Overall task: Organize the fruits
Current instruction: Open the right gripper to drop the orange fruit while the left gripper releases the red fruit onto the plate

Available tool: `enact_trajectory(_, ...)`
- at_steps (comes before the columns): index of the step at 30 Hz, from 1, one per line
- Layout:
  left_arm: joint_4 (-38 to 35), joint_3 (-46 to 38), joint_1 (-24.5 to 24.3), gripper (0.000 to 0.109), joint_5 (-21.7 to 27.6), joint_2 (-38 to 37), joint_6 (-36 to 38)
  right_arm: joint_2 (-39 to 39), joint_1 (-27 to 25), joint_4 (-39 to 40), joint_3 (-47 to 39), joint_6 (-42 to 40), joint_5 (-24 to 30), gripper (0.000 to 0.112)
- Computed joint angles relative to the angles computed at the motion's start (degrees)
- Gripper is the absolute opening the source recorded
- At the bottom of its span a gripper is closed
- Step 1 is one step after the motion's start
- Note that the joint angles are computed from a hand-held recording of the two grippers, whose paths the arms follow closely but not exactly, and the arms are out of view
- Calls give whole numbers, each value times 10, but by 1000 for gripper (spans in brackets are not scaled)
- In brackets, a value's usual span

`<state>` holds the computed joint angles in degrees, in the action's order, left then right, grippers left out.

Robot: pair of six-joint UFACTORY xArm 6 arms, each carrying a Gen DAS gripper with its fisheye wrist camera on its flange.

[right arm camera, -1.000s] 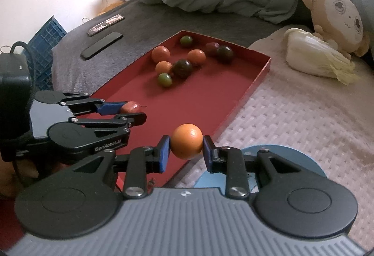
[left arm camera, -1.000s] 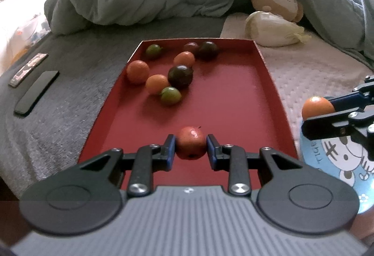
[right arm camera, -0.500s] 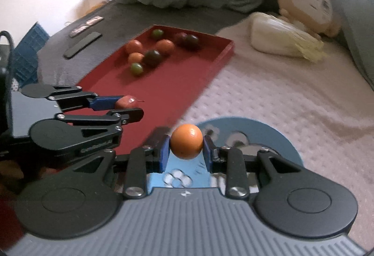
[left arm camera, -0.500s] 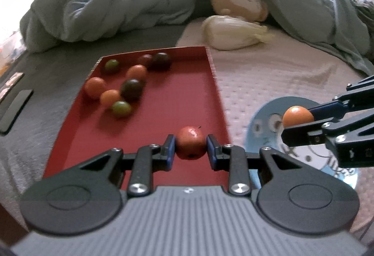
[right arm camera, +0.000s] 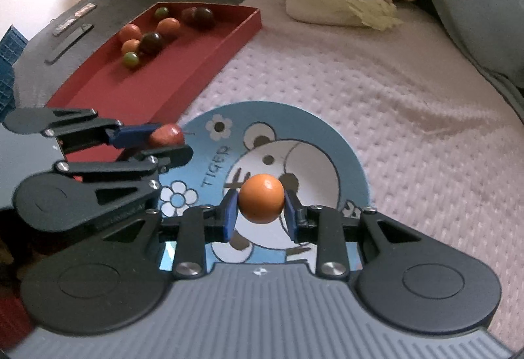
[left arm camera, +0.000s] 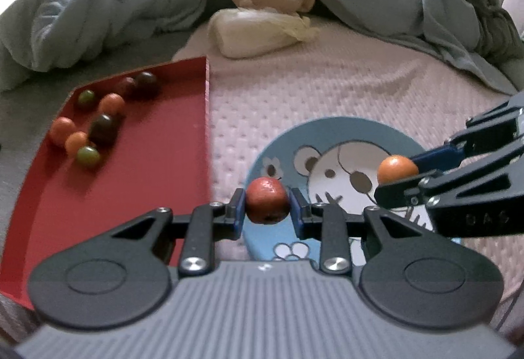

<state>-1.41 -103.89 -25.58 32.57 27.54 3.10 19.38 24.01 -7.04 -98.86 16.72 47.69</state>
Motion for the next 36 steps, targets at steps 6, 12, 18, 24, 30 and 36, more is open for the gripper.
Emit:
enact_trajectory(6, 1, -7, -8, 32, 9, 14, 6, 0, -1, -10, -1, 7, 10, 35)
enact_trajectory(12, -4, -6, -12, 32, 7, 12, 14, -8, -5, -10, 11, 12, 4, 35)
enact_trajectory(18, -19, 1, -16, 33, 2, 6, 28, -21, -8, -16, 31, 31, -18, 36)
enact_trajectory(24, -12, 20, -17, 58, -17, -6, 22, -32, -12, -27, 46, 56, -49, 43)
enact_trajectory(30, -20, 17, -16, 58, -16, -8, 24, -31, -12, -26, 44, 60, -60, 44)
enact_trajectory(36, -21, 26, -13, 58, -23, -18, 22, -23, -10, -21, 31, 61, -72, 44)
